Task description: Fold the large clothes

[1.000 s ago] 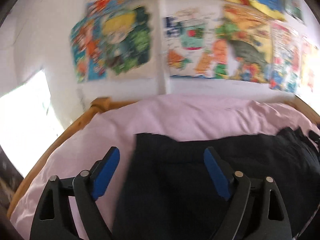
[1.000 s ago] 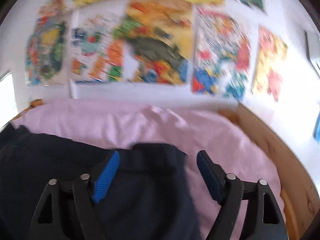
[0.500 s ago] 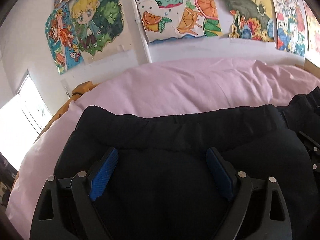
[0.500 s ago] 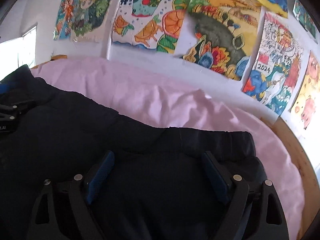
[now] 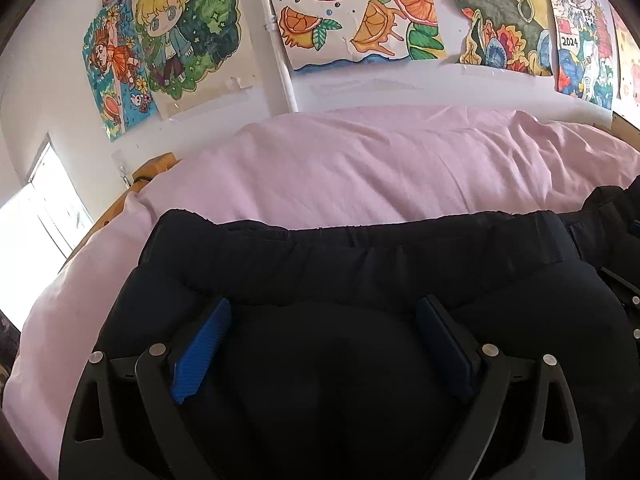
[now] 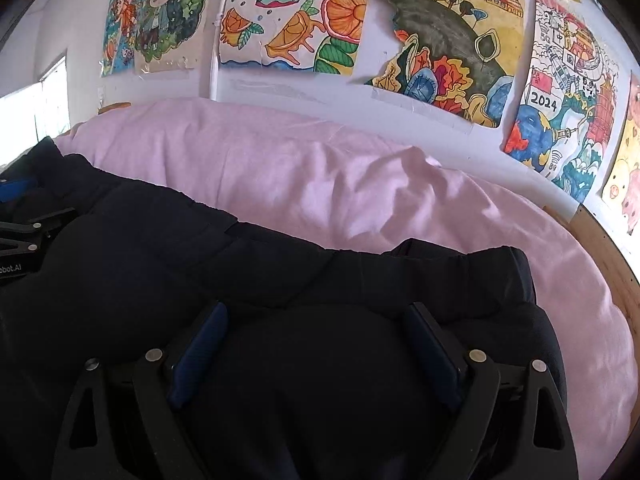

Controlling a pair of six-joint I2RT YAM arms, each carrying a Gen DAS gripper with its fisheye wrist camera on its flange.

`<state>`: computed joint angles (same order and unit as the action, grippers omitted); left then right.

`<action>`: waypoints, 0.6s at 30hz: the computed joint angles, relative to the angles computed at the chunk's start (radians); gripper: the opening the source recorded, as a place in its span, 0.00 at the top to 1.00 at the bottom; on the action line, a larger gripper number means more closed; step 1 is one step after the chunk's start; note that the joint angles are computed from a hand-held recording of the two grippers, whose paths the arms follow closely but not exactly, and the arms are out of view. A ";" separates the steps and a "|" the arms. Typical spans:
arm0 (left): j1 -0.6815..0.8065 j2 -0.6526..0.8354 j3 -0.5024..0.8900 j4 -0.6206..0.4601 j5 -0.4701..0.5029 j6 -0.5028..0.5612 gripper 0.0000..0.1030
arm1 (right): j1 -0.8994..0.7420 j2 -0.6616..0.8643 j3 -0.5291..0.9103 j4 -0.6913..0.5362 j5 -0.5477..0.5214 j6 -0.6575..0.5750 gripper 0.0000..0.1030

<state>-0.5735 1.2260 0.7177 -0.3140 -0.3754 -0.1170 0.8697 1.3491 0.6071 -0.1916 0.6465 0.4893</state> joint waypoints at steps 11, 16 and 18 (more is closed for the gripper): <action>0.021 -0.028 -0.032 0.029 0.041 0.005 0.09 | 0.039 -0.009 -0.024 0.017 0.048 0.032 0.11; 0.064 -0.084 -0.022 -0.025 0.140 0.007 0.09 | 0.038 -0.011 -0.012 -0.004 0.046 0.033 0.10; 0.089 -0.131 -0.010 -0.081 0.205 0.020 0.10 | 0.015 -0.044 -0.001 -0.041 -0.006 0.023 0.08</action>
